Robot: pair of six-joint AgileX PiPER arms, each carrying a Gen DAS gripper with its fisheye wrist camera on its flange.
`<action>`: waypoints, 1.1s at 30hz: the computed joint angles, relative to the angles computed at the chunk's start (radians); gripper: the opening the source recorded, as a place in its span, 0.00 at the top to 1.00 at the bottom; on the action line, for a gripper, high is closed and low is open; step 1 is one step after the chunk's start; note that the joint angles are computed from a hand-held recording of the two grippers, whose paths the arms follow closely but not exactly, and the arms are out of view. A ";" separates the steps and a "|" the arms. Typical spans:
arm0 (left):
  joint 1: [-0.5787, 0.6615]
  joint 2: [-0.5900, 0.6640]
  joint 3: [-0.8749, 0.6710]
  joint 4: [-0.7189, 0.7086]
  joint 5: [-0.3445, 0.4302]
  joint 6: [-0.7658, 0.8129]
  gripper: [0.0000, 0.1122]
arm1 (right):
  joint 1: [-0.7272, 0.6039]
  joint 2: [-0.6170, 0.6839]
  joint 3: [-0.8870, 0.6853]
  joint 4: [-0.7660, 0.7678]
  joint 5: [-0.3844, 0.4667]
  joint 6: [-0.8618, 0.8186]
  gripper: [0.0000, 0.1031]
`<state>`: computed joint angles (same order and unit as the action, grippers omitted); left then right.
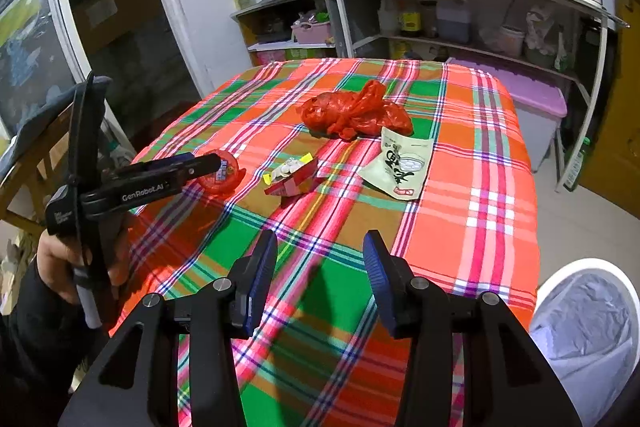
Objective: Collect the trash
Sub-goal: 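Grasp the small clear plastic bag with the left gripper while the right grasps the yellow candy wrapper, then lift the clear bag with the left gripper while the right lifts the yellow wrapper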
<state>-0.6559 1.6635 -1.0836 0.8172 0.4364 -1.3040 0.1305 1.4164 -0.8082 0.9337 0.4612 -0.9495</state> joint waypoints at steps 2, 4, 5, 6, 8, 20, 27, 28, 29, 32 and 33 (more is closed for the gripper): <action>0.016 0.018 -0.019 -0.047 -0.007 0.058 0.49 | 0.004 0.008 -0.006 -0.004 -0.002 0.005 0.56; 0.032 0.035 -0.035 -0.100 -0.020 0.117 0.49 | 0.008 0.014 -0.012 -0.013 -0.005 0.014 0.56; 0.040 0.045 -0.046 -0.142 -0.027 0.163 0.49 | 0.011 0.019 -0.016 -0.015 -0.007 0.017 0.56; 0.047 0.060 -0.062 -0.187 -0.030 0.212 0.49 | 0.013 0.023 -0.020 -0.018 -0.008 0.022 0.56; 0.056 0.081 -0.085 -0.255 -0.029 0.282 0.49 | 0.018 0.033 -0.030 -0.026 -0.011 0.034 0.56; 0.048 0.016 0.000 -0.142 -0.075 0.119 0.57 | 0.076 0.134 -0.127 -0.047 -0.018 0.085 0.56; 0.001 -0.074 0.102 0.040 -0.084 -0.090 0.57 | 0.115 0.240 -0.236 -0.056 0.002 0.151 0.56; -0.004 -0.088 0.115 0.060 -0.085 -0.111 0.57 | 0.119 0.257 -0.253 -0.057 0.004 0.159 0.56; -0.008 -0.092 0.120 0.074 -0.085 -0.127 0.57 | 0.124 0.272 -0.270 -0.064 0.005 0.174 0.56; -0.016 -0.120 0.145 0.117 -0.087 -0.173 0.57 | 0.147 0.319 -0.322 -0.151 -0.011 0.287 0.55; -0.016 -0.127 0.153 0.129 -0.090 -0.185 0.57 | 0.152 0.333 -0.337 -0.170 -0.013 0.313 0.55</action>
<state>-0.6724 1.5366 -0.9306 0.9460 0.3468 -1.4890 0.2822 1.7493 -1.1447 0.7640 0.4480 -0.6366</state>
